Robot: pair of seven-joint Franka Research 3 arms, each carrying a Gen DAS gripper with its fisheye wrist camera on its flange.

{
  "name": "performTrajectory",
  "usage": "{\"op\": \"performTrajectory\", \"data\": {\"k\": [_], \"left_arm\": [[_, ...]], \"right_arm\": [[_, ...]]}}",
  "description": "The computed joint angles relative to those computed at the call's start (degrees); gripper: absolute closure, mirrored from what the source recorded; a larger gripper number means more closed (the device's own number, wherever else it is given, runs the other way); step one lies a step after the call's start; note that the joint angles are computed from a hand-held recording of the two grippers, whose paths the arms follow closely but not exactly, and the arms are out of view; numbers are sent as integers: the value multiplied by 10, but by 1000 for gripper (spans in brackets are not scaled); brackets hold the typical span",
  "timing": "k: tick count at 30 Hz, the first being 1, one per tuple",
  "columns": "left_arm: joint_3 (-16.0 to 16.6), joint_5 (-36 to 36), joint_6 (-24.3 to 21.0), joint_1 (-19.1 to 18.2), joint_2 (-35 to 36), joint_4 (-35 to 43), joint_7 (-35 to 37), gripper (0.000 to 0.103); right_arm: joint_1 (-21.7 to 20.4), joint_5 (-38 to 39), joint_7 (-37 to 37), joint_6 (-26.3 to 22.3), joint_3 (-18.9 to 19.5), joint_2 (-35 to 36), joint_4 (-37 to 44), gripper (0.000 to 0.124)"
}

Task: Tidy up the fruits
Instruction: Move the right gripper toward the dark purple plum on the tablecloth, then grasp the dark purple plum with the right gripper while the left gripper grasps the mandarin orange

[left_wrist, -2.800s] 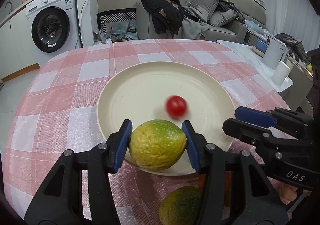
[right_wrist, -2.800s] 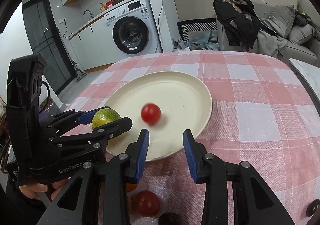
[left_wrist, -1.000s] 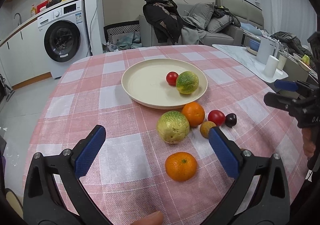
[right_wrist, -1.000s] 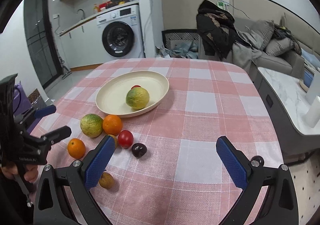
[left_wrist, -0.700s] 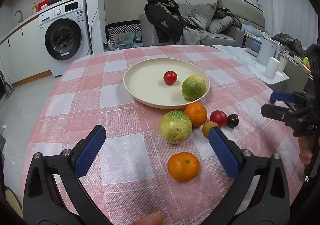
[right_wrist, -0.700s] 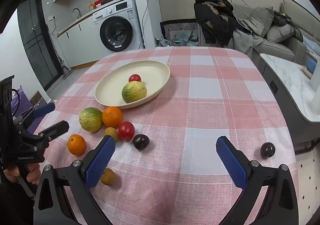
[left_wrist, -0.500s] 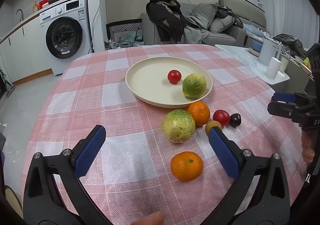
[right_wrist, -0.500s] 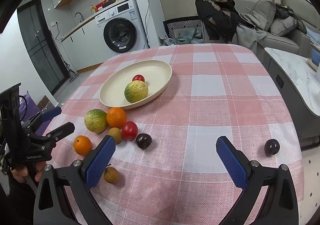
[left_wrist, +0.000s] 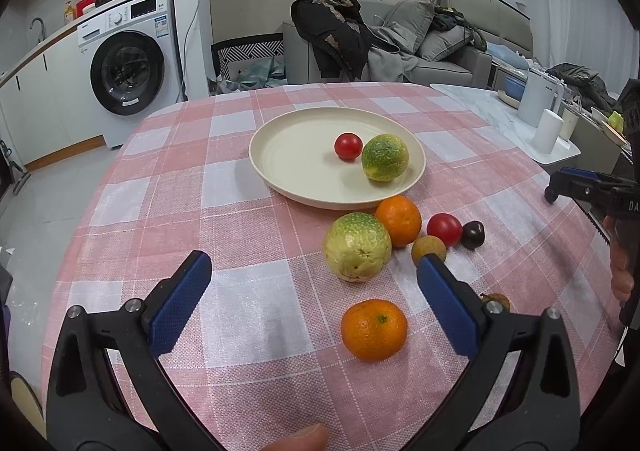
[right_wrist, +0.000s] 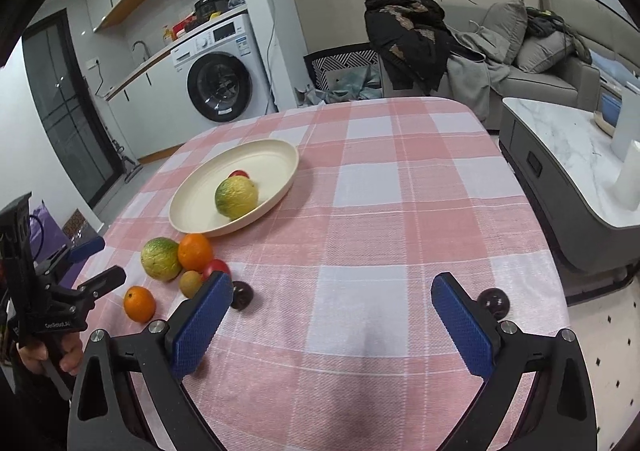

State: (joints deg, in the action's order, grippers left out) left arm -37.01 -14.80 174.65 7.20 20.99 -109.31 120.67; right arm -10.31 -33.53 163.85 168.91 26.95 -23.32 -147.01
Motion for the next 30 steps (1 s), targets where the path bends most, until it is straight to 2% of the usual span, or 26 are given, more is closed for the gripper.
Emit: {"op": "performTrajectory", "data": {"k": [4,7,12,19,23,26,28,30], "left_arm": [[1,2,1,-1,0,0,-2,1],[0,3,0,0,2,1,-4,1],[1,5,0,0,3,1,-6,1],[2,6,-17,-3,3,4,8,1],[26,17,-19,-25,-2,1,4,1],[40,22,-26,-40,-3,1,0,1],[49,25,-32,-48,-3,3,-2,1],[53,26,-35,-52,-4,2,1,1]], "right_arm": [[-18,0,11,15,3,-12,-18,27],[-24,10,9,7,4,-18,-25,29],[0,38,-17,-12,-19,-8,-28,39],[23,46,-36,-21,-39,10,-23,44],[40,52,-46,-19,-54,20,-22,49],[54,71,-62,18,-72,23,-33,55],[37,72,-58,11,-54,17,-33,55],[39,79,-69,12,-57,10,-38,56]]}}
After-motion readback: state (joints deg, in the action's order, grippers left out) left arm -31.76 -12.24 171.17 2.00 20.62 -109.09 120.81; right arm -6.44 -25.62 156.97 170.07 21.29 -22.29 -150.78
